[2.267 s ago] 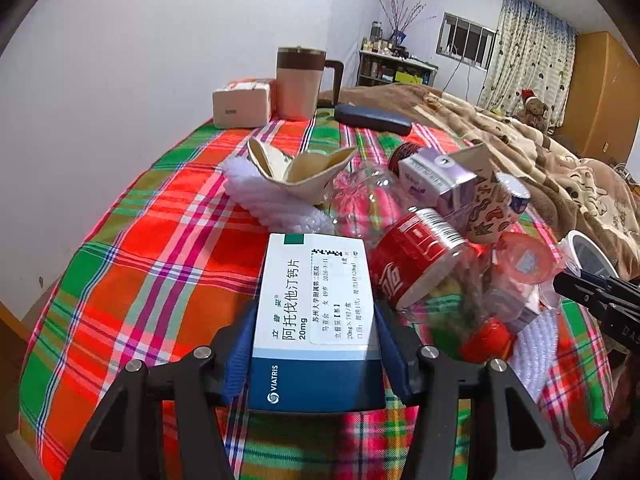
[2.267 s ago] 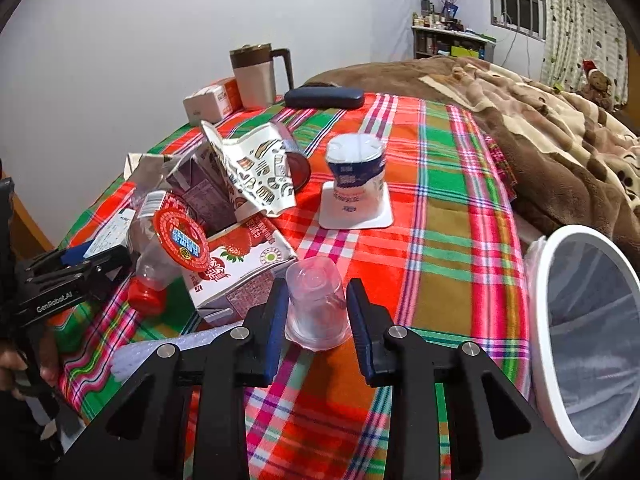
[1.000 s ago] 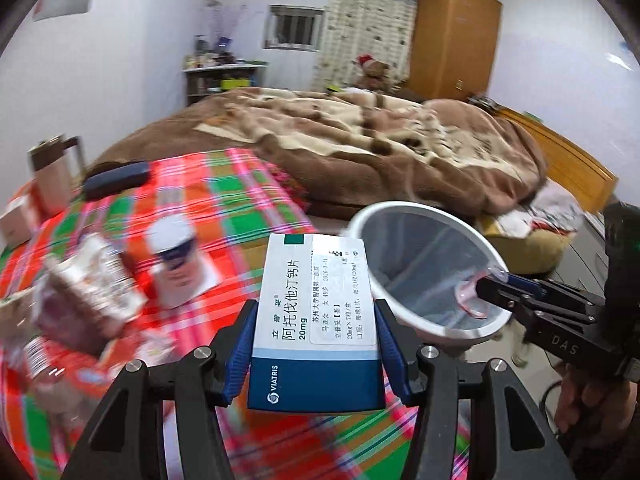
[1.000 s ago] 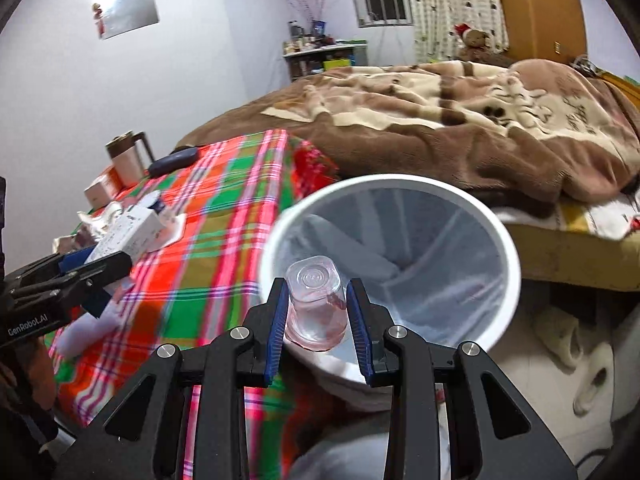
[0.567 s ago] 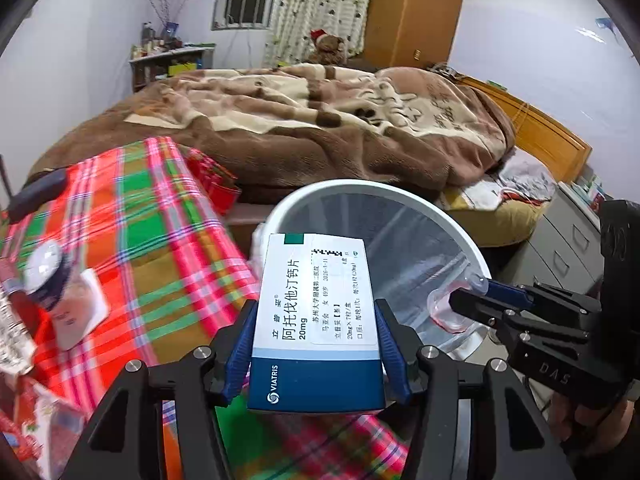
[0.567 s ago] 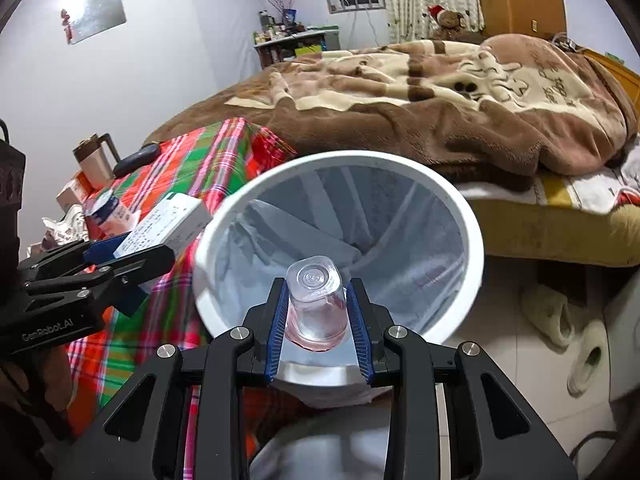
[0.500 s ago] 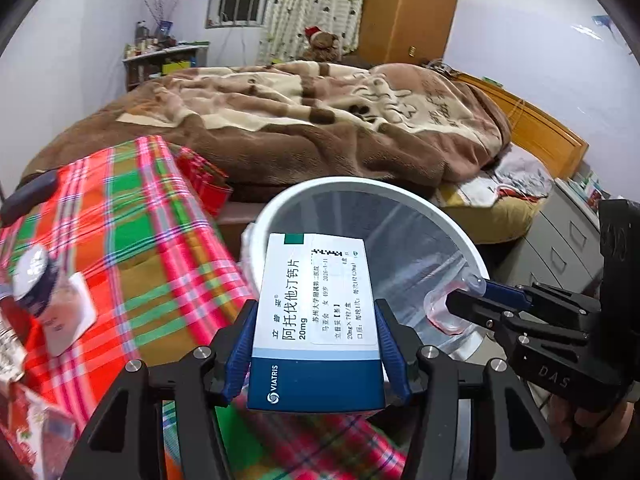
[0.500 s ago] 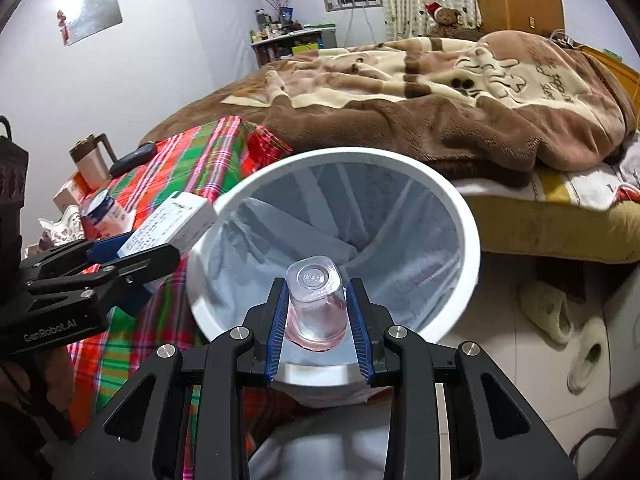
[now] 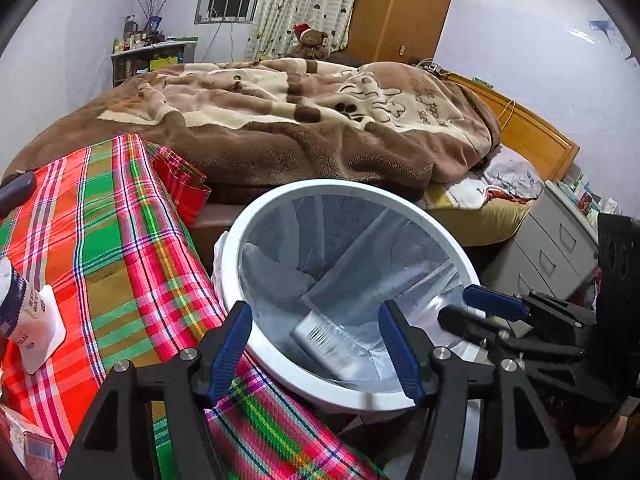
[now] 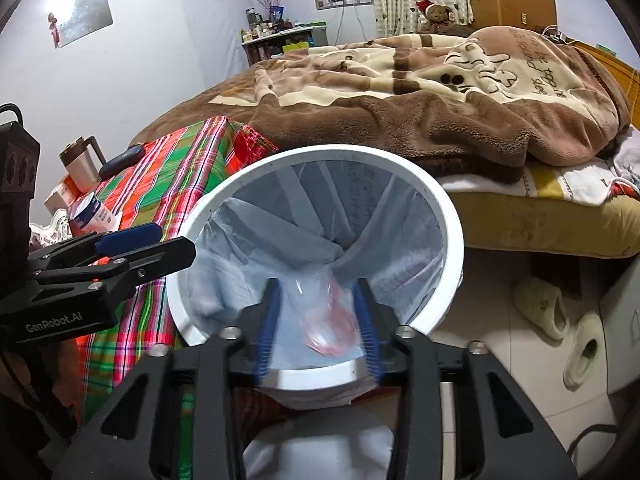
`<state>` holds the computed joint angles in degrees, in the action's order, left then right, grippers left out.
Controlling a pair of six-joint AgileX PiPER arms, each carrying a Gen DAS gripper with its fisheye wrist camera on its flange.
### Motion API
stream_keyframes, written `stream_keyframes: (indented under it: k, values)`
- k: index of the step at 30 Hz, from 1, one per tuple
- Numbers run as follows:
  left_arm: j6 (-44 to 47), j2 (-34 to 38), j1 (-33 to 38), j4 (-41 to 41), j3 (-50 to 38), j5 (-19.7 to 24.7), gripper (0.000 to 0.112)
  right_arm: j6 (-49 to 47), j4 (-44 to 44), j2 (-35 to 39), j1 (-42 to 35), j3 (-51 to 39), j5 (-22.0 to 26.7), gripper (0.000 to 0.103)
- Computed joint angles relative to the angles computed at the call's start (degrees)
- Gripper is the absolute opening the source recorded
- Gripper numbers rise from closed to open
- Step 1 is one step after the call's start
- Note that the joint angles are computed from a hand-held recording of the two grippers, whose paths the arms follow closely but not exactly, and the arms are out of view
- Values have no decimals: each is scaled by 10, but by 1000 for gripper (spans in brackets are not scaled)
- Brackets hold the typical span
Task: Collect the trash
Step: 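Carry the box and cup over the mesh bin and open both tools, then move the left tool back to the table and grasp the white foam net sleeve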
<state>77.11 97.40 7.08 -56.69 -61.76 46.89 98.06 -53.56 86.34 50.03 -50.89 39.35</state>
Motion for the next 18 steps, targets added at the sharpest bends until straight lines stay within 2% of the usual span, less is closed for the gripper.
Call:
stream_keyframes:
  k: [1,9,18]
  values:
    - [1,-3,2,-2,1,0,66,-1,0,0,-2,0,-2,63]
    - [20,-35,39,-16,27,12,66,-4,0,-4,15,-8,16,63]
    - [56,-85,120,-28,74,16,66,-14,-4,2,56,-37,41,63]
